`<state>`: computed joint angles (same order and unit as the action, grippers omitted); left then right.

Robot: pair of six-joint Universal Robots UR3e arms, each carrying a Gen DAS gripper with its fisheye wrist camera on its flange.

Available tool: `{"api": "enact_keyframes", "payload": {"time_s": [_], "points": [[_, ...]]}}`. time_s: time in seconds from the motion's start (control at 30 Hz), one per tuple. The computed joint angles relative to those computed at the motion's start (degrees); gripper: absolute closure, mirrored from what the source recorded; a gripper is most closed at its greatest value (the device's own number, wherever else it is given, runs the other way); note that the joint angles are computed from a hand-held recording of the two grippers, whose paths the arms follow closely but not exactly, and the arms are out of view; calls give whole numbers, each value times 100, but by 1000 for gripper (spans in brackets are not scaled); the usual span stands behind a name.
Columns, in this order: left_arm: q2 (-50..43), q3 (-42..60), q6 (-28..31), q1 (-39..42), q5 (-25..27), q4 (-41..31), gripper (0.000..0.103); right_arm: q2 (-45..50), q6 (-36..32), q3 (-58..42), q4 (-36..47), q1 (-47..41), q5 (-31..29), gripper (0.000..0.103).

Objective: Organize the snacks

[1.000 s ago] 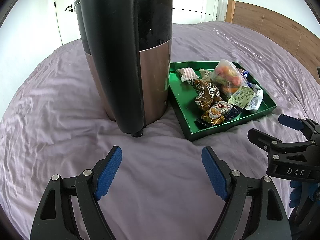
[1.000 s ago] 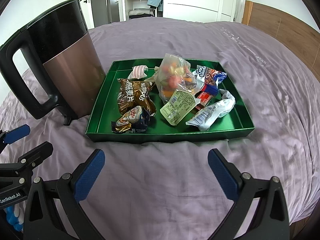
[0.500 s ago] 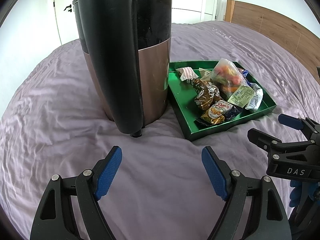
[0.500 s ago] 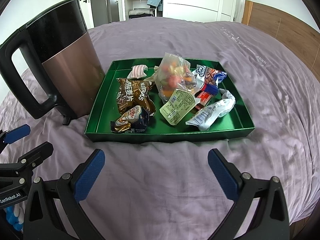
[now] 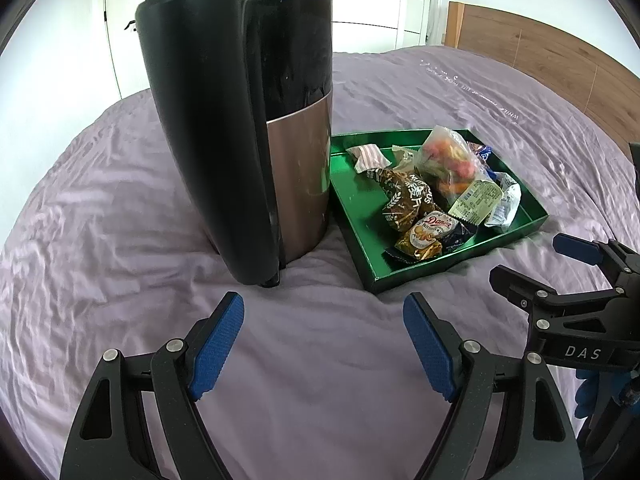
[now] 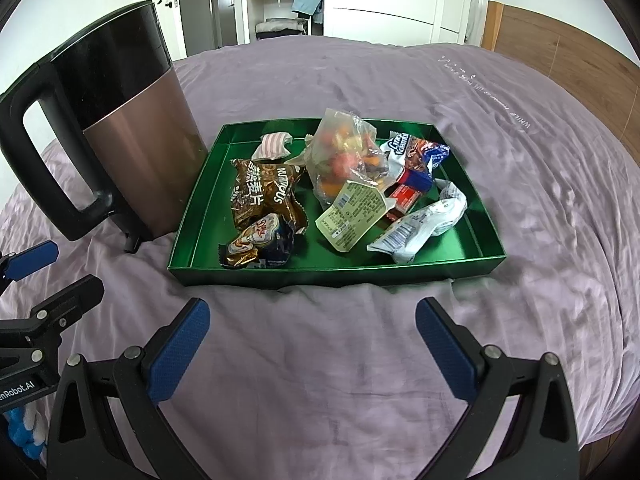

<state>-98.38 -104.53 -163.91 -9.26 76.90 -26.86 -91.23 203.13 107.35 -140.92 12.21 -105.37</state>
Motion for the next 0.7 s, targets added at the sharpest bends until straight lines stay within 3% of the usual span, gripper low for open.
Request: {"api": "enact_keyframes", "payload": {"time_s": [0.7], "points": [[212, 182, 48, 34, -210, -213, 26, -192, -39, -434, 462, 89, -296, 0]]}}
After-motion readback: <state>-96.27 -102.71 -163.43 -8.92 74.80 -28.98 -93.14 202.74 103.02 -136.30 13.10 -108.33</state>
